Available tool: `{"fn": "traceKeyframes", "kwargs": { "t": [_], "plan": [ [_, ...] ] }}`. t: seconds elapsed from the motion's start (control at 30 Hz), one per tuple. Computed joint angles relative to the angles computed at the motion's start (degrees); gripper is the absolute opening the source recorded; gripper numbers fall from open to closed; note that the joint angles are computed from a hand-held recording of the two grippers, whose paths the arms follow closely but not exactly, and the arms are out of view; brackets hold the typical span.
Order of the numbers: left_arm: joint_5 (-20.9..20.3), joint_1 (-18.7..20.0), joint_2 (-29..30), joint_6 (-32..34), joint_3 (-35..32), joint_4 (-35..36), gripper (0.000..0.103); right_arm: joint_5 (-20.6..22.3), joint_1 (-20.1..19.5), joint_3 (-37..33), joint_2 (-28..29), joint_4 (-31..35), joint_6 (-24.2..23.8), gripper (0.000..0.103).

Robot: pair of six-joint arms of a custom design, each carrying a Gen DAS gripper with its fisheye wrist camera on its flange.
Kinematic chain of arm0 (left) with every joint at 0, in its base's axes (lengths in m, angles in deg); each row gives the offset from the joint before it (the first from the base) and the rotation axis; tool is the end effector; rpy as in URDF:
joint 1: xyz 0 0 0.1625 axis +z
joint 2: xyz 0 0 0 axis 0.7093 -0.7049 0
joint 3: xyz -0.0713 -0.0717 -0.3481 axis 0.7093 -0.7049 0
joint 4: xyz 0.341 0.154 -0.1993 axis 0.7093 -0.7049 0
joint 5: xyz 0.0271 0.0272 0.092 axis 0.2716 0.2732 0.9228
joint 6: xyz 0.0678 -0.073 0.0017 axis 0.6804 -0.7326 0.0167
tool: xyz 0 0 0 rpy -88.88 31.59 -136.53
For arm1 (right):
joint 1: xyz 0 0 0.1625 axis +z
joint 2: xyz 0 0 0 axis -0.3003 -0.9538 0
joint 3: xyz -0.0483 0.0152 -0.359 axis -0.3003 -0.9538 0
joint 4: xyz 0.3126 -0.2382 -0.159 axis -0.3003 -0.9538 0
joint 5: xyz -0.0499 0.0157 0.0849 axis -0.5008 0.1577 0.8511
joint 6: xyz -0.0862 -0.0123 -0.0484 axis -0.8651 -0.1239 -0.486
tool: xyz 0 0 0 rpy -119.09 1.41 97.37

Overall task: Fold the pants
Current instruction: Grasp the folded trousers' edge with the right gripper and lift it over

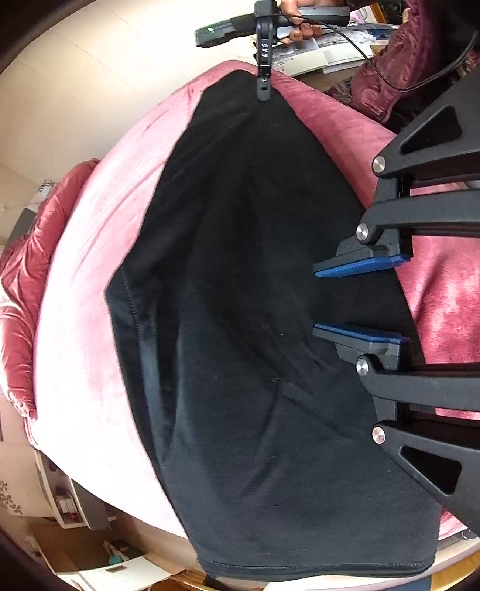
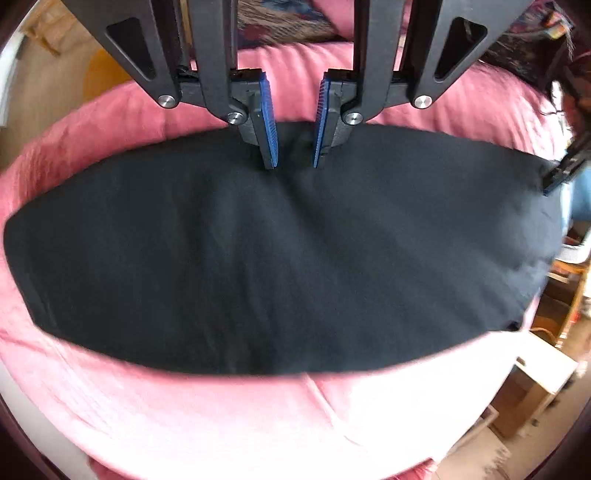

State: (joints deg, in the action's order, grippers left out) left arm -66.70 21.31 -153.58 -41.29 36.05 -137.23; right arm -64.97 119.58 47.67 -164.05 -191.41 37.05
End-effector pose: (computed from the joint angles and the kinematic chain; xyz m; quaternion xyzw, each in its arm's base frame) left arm -0.0502 -0.5383 0.2218 0.2959 0.9359 -0.0800 0.1736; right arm 0.1614 -0.4396 0.1990 -0.1281 -0.9212 0.1645 0.3285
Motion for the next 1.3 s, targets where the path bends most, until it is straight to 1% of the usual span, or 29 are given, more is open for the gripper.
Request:
{"fn": "traceKeyframes", "kwargs": {
  "t": [0.03,0.07,0.1,0.17,0.2,0.23,0.3,0.37,0.47,0.5,0.53,0.6,0.7,0.73,0.77,0.8,0.87,0.9,0.93,0.97,1.0,1.03,1.07,1.13,1.17,1.2,1.23,1.27,1.3],
  "plan": [
    [0.09,-0.22,0.22,-0.32,0.0,-0.62,0.027,1.0,0.48,-0.92,1.06,-2.37,-2.0,0.02],
    [0.06,-0.37,0.57,-0.67,0.04,-1.91,0.028,2.89,0.54,-2.08,2.01,-4.57,-4.27,0.021],
    [-0.44,-0.46,1.12,-0.97,-0.46,-2.62,0.028,5.66,0.52,-3.78,3.77,-7.39,-7.2,0.022],
    [-1.54,-0.56,2.07,-1.41,-1.39,-3.03,0.028,9.66,0.35,-7.21,7.3,-10.65,-10.98,0.023],
    [-1.61,-0.76,2.53,-1.49,-1.7,-3.53,0.028,11.78,0.14,-8.92,9.01,-11.65,-12.29,0.023],
    [-1.6,-0.92,2.88,-1.25,-1.83,-4.19,0.028,15.12,-0.14,-11.74,11.56,-12.55,-14.25,0.023],
    [-1.61,-0.68,3.73,-0.46,-2.44,-4.81,0.028,18.47,-0.1,-17.38,16.56,-13.07,-17.56,0.026],
    [-1.31,-0.68,3.94,-0.34,-2.28,-4.93,0.028,21.24,-0.01,-22.81,21.16,-12.48,-19.35,0.03],
    [-1.95,-0.38,4.92,0.3,-2.4,-5.21,0.028,25.83,-0.17,-31.88,27.65,-8.43,-21.04,0.034],
    [-1.52,-0.37,5.29,0.47,-2.38,-5.23,0.028,26.86,-0.24,-36.8,31.29,-5.84,-21.21,0.036],
    [-1.05,-0.35,5.62,0.61,-2.36,-5.25,0.028,27.7,0.02,-40.79,35.44,-4.03,-21.35,0.038],
    [-0.84,0.05,6.33,0.51,-2.42,-5.09,0.028,27.84,-0.41,-46.34,39.37,0.48,-21.64,0.042],
    [-2.02,1.0,6.97,-0.5,-2.78,-5.12,0.028,28.54,-1.31,-51.65,42.01,7.77,-22.57,0.045],
    [-2.41,1.24,7.2,-0.83,-2.97,-5.14,0.028,30.34,-2.06,-53.69,43.18,10.71,-23.34,0.045],
    [-2.77,1.48,7.2,-1.11,-3.11,-5.01,0.028,34.12,-2.66,-56.83,45.56,14.77,-24.84,0.045],
    [-3.0,1.65,7.3,-1.27,-3.22,-4.95,0.028,36.16,-2.92,-59.12,46.78,19.19,-27.19,0.046],
    [-3.18,1.82,7.66,-1.29,-3.28,-5.17,0.028,35.79,-2.56,-62.67,49.49,23.34,-30.4,0.046],
    [-3.28,1.99,7.36,-1.32,-3.36,-4.81,0.028,37.48,-2.88,-63.43,49.94,24.46,-31.4,0.046],
    [-3.34,2.02,7.47,-1.52,-3.42,-4.83,0.028,39.28,-3.07,-64.16,50.76,24.45,-32.18,0.047],
    [-3.38,2.04,7.63,-1.66,-3.48,-4.88,0.028,40.19,-3.24,-64.08,50.93,23.59,-32.56,0.051],
    [-3.4,2.11,6.92,-1.69,-3.19,-4.48,0.028,40.83,-3.54,-63.75,51.13,21.43,-32.15,0.051],
    [-3.46,2.47,7.13,-1.65,-3.46,-4.48,0.028,41.67,-3.97,-63.23,51.35,18.48,-30.71,0.051],
    [-3.53,2.62,6.8,-1.76,-3.51,-4.13,0.028,41.33,-4.21,-63.0,51.8,15.84,-29.01,0.051],
    [-3.86,3.38,7.17,-1.72,-4.5,-3.66,0.028,38.86,-3.87,-62.19,52.97,11.72,-27.39,0.039],
    [-3.98,3.53,7.19,-1.68,-4.55,-3.71,0.028,37.99,-3.62,-61.27,52.69,10.39,-27.53,0.023],
    [-4.11,3.74,7.14,-1.5,-4.64,-3.71,0.028,37.99,-3.47,-58.81,51.35,7.21,-28.17,0.013],
    [-4.22,3.96,7.2,-1.35,-4.8,-3.66,0.028,39.88,-3.89,-55.73,49.09,3.1,-27.79,0.01],
    [-4.53,4.2,7.4,-1.33,-5.06,-3.69,0.028,42.98,-4.84,-51.18,46.27,-2.86,-26.86,0.007],
    [-4.56,4.39,7.61,-1.49,-5.32,-3.53,0.028,44.32,-5.54,-48.41,44.62,-7.18,-25.07,0.002]
  ]
}}
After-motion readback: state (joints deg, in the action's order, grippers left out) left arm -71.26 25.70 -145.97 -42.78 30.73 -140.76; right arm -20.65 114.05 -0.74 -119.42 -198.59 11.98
